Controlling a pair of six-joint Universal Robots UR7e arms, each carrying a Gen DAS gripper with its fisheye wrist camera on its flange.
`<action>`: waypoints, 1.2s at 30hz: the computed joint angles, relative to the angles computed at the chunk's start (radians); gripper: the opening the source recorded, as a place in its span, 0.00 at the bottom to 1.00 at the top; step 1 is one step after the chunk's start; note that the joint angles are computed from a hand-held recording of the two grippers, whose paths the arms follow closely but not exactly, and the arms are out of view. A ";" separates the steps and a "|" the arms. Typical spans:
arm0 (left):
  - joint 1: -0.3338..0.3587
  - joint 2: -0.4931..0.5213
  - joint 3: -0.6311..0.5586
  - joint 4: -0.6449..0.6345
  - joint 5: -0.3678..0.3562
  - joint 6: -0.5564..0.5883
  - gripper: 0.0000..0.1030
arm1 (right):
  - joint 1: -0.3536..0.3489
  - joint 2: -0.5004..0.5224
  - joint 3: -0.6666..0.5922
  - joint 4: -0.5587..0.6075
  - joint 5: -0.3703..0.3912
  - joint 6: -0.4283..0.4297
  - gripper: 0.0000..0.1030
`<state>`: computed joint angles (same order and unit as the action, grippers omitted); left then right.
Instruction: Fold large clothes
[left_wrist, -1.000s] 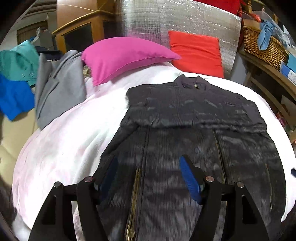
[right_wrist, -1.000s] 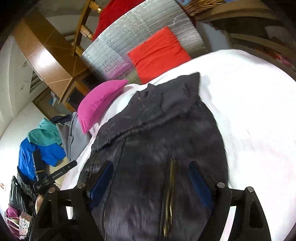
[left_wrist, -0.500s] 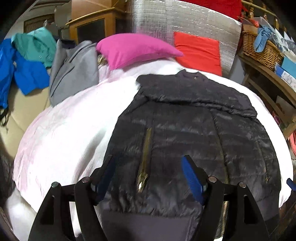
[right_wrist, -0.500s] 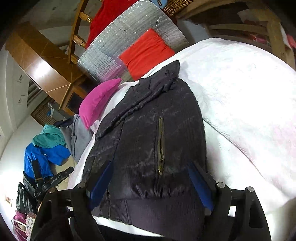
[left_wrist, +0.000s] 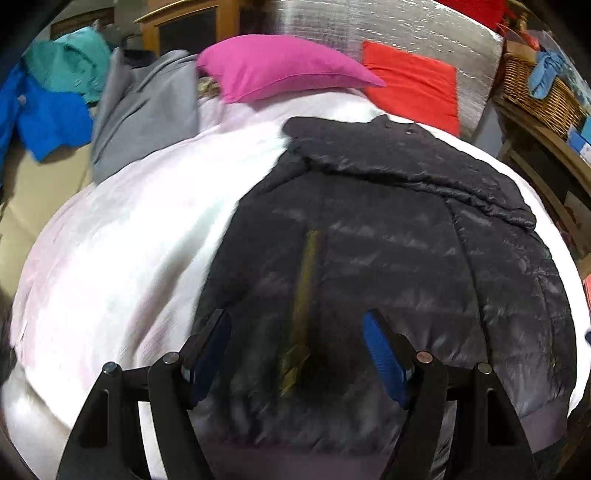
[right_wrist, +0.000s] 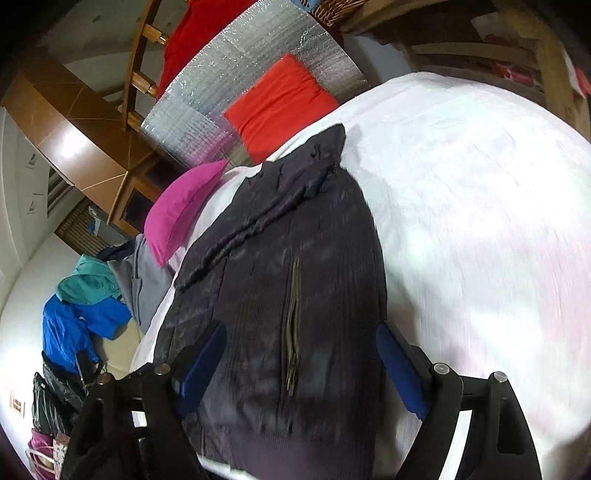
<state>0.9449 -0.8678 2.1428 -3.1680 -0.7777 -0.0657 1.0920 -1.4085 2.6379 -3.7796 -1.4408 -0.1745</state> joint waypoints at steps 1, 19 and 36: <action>-0.001 0.020 -0.028 0.009 -0.009 0.007 0.73 | 0.010 -0.004 -0.055 0.058 0.002 0.003 0.83; -0.086 0.654 -0.930 0.337 -0.373 0.247 0.73 | 0.031 0.361 -1.003 0.756 0.015 0.179 0.83; -0.093 0.767 -1.012 0.345 -0.385 0.406 0.73 | 0.072 0.465 -1.182 0.895 -0.138 0.029 0.25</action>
